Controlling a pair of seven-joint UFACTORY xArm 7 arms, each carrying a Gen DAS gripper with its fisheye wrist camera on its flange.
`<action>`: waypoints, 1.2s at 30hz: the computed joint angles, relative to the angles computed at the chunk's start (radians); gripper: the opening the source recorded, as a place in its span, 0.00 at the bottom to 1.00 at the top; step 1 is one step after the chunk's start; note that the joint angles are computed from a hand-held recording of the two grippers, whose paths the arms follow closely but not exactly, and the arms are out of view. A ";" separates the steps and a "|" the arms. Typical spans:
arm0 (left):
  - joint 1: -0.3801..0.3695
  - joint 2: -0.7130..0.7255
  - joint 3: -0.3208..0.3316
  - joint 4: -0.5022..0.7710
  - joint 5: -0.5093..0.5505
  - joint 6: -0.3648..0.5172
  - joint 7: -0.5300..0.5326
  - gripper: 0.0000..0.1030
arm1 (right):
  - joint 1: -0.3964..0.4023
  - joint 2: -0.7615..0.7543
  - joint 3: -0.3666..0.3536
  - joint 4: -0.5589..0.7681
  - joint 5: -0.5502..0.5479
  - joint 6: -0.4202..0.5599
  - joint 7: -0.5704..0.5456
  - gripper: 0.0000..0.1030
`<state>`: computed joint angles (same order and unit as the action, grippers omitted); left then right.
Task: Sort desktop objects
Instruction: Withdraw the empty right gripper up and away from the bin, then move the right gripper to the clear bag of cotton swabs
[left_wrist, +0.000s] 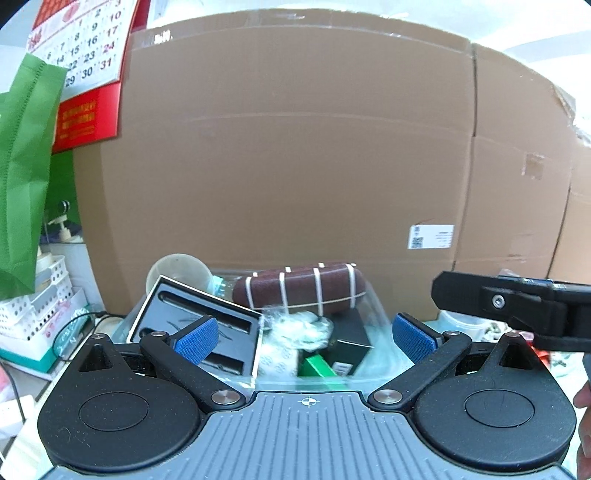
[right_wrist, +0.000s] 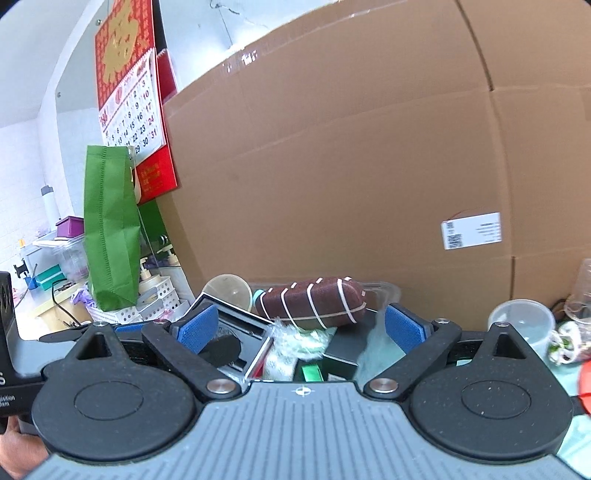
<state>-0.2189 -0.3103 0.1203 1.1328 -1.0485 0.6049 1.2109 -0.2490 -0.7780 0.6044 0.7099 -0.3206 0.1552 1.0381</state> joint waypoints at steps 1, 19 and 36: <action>-0.002 -0.023 -0.002 -0.023 -0.008 -0.004 0.005 1.00 | 0.016 -0.022 -0.007 -0.014 0.001 0.013 -0.002 0.96; -0.270 -0.344 -0.047 -0.438 -0.022 -0.189 -0.051 1.00 | 0.334 -0.627 -0.133 -0.331 0.029 0.553 -0.111 0.99; -0.748 -0.129 -0.071 -0.390 -0.128 -0.540 -0.004 1.00 | 0.236 -1.168 -0.422 -0.544 -0.022 0.932 -0.287 0.99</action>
